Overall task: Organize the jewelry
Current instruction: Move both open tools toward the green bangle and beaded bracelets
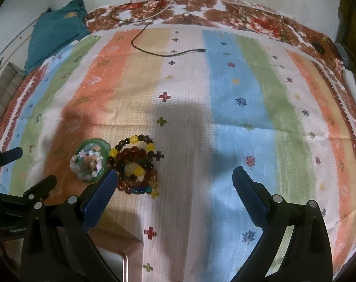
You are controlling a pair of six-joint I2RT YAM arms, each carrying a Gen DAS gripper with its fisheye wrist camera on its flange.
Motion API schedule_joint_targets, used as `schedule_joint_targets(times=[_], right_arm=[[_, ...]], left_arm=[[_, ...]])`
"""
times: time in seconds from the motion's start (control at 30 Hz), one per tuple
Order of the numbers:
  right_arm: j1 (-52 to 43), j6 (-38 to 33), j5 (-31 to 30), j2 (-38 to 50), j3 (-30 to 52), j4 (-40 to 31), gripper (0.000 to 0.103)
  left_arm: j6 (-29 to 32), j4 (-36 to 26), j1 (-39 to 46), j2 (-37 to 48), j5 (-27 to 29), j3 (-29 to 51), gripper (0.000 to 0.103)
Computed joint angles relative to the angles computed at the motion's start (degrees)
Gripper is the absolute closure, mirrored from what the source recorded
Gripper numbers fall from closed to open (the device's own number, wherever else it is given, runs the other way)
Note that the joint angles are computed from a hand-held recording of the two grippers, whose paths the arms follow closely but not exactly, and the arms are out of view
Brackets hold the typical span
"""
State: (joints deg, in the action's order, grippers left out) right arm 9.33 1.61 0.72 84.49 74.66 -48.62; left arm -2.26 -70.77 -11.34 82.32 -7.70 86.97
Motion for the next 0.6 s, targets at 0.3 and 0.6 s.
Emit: schedule_joint_targets(times=[0.3,0.6], right_arm=[[0.5,-0.1,-0.2,4.6,2.0,0.4,0.004],[1.9,0.3,-0.6,8.4,3.7,0.6,0.005]], left_arm=[[0.8,1.3,0.4,3.4,0.3,0.3,0.013],[1.9,2.3,0.7,5.7,1.4,-0.3,0.028]])
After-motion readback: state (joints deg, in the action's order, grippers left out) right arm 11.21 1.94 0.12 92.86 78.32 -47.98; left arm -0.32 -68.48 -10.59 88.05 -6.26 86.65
